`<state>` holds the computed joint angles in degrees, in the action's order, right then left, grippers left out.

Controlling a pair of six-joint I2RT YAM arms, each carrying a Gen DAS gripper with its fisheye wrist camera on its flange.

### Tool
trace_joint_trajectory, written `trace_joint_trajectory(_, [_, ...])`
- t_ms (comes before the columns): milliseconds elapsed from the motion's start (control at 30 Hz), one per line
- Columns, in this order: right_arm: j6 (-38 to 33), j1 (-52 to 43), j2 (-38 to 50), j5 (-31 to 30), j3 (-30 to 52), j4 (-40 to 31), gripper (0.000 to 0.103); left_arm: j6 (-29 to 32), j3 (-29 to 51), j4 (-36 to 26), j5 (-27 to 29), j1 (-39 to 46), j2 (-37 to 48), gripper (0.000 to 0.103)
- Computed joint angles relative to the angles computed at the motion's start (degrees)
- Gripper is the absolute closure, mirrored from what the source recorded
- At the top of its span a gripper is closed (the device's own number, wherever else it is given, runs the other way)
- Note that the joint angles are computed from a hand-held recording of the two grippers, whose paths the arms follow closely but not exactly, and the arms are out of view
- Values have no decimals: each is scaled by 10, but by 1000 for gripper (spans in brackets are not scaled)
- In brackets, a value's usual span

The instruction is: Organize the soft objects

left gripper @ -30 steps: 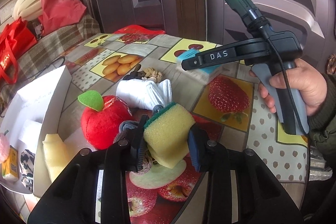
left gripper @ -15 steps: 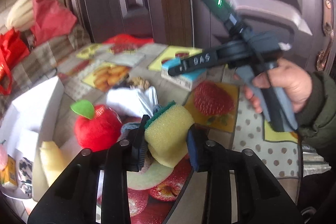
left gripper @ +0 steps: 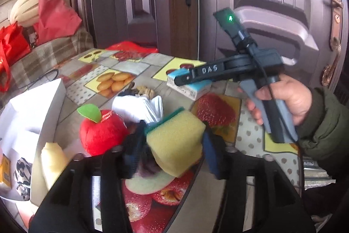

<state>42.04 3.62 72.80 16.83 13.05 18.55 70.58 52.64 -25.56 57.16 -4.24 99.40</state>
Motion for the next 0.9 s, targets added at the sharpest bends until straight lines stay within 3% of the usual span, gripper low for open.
trace_joint_trajectory(33, [0, 0, 0, 0, 0, 0, 53, 20, 9, -23, 14, 9, 5, 28])
trace_joint_trajectory(67, [2, 1, 0, 0, 1, -1, 53, 46, 17, -46, 23, 20, 9, 24])
trace_joint_trajectory(200, [6, 6, 0, 4, 2, -4, 53, 131, 53, -132, 43, 60, 34, 24])
trace_joint_trajectory(267, [6, 6, -1, 4, 1, -3, 53, 138, 67, -145, 45, 76, 43, 24])
trace_joint_trajectory(400, [7, 7, 2, 3, 1, 1, 53, 3, 32, 0, -23, 62, 25, 24])
trace_joint_trajectory(433, [7, 7, 2, 3, 0, 2, 52, -19, 27, 23, -39, 55, 23, 29])
trace_joint_trajectory(467, [8, 7, 1, 3, 0, 2, 52, -33, 17, 47, -48, 50, 19, 43])
trace_joint_trajectory(500, [7, 6, 2, 2, 0, 3, 52, -38, 2, 74, -64, 43, 11, 50])
trace_joint_trajectory(567, [9, 6, 5, 0, 0, 8, 52, -19, -11, 86, -90, 29, 6, 65])
trace_joint_trajectory(667, [8, 5, 6, -2, 0, 9, 52, -8, -40, 121, -119, 8, -4, 67])
trace_joint_trajectory(800, [5, 2, 7, -5, -1, 11, 52, -80, -64, 209, -168, -28, -7, 67])
trace_joint_trajectory(900, [5, 2, 5, -6, -1, 11, 52, -90, -40, 186, -173, -38, 9, 67])
